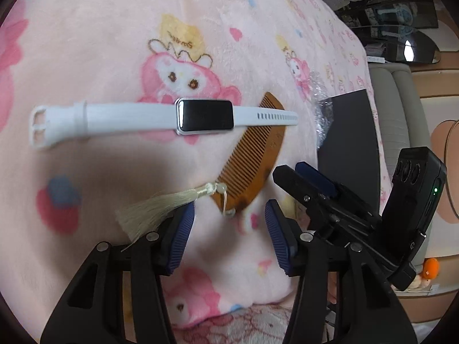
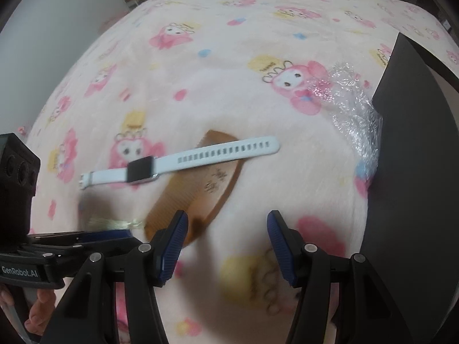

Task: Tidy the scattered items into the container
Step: 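Pinch the comb's tassel cord with the left tool, then grasp the wooden comb body with the right tool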

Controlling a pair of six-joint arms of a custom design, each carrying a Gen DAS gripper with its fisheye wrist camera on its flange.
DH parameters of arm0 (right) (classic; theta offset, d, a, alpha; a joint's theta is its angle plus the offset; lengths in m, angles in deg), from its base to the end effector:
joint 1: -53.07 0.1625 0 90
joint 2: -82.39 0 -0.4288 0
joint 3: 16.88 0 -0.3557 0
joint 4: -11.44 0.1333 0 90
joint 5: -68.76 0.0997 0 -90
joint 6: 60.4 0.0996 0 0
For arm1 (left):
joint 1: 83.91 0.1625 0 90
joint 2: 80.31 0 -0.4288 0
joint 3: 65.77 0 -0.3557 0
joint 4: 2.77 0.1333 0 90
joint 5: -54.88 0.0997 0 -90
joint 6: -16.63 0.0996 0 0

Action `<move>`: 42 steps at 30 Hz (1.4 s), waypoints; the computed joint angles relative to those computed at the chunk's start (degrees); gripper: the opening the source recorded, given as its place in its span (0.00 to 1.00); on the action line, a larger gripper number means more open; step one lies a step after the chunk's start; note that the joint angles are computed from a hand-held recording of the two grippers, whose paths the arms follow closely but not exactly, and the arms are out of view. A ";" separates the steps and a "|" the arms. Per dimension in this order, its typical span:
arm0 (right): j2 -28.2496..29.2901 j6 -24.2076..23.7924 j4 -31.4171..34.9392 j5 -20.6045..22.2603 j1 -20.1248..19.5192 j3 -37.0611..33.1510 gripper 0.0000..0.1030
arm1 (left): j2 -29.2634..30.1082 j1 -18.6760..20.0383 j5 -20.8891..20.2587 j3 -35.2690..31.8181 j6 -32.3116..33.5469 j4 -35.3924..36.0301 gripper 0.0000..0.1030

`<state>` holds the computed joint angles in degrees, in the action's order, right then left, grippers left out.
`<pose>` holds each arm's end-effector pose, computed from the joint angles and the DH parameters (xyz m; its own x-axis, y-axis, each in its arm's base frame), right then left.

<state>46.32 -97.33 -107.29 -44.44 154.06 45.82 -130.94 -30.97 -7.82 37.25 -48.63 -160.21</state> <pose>0.2387 -0.7355 0.1677 -0.6090 -0.7182 0.3367 -0.6961 0.6874 0.2072 -0.2238 -0.5933 0.1526 -0.8554 -0.5156 0.0505 -0.4657 0.7226 -0.5109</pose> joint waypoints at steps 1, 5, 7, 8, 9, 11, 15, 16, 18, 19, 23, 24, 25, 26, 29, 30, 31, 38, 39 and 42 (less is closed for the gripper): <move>0.48 -0.07 -0.22 -0.70 -0.01 -0.25 0.52 | 0.34 0.38 -0.30 -0.63 0.29 0.34 0.50; 0.83 -0.27 -0.99 -1.46 -0.06 0.15 0.52 | 1.19 1.88 -1.99 -1.68 0.41 -0.45 0.49; 0.51 -0.77 -2.06 -1.81 0.17 1.08 0.52 | 1.16 1.57 -1.07 -2.17 0.48 1.47 0.18; 0.36 -1.00 -2.40 -1.93 0.28 1.41 0.52 | 1.19 1.34 -0.51 -2.37 0.41 2.31 0.14; 0.10 -1.19 -2.71 -1.91 0.37 1.86 0.52 | 1.12 0.90 -0.02 -2.08 0.68 1.82 0.13; -0.34 -1.15 -2.54 -1.64 0.55 2.21 0.52 | 0.82 0.00 1.63 -1.37 1.21 0.83 0.08; -1.33 -1.08 -1.73 -0.70 0.64 2.49 0.52 | -0.81 -3.45 7.55 0.93 -1.19 1.63 0.05; -1.68 -1.13 -1.47 -0.62 0.65 2.64 0.52 | -1.70 -4.49 9.14 1.98 -2.92 2.81 0.05; -2.17 -1.24 -0.92 -0.40 0.62 2.66 0.52 | -4.09 -6.52 11.94 4.71 -6.59 5.14 0.05; -2.41 -1.29 -0.46 -0.05 0.59 2.50 0.52 | -5.49 -7.34 12.71 6.44 -8.41 5.43 0.05; -1.79 -1.75 2.12 1.14 0.82 0.85 0.52 | -8.87 -8.69 12.56 11.57 -12.41 4.28 0.06; -1.35 -2.11 2.29 1.64 0.89 0.47 0.52 | -8.84 -8.61 12.12 12.55 -12.02 1.64 0.06; -1.20 -2.23 1.99 1.85 0.76 0.42 0.52 | -8.44 -8.27 11.60 13.01 -11.25 -0.74 0.08; -0.78 -1.90 1.57 1.77 0.70 0.12 0.52 | -8.01 -7.99 11.49 12.69 -11.41 -0.71 0.15; 1.15 0.41 3.70 1.90 0.42 -1.89 0.52 | -6.91 -7.74 13.26 9.97 -13.69 5.82 0.36; 1.46 0.60 4.97 2.11 0.29 -2.38 0.52 | -6.36 -7.66 14.14 9.07 -14.13 7.33 0.36; 1.59 0.01 5.69 2.34 0.17 -2.32 0.52 | -5.95 -7.51 14.58 8.56 -14.30 7.99 0.36; 1.75 -4.09 12.22 6.66 0.30 -2.19 0.38 | -5.50 -6.93 13.07 9.70 -14.82 4.87 0.36; 1.70 -4.13 13.72 7.31 0.45 -2.55 0.37 | -5.92 -7.43 13.29 10.25 -15.25 4.74 0.36; -0.75 -5.51 17.24 7.97 0.85 -0.38 0.37 | -7.65 -9.41 15.91 10.33 -20.89 12.08 0.38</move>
<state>45.56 -102.84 -90.05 -36.47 154.91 45.44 -138.60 -40.38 8.09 47.58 -69.52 -148.13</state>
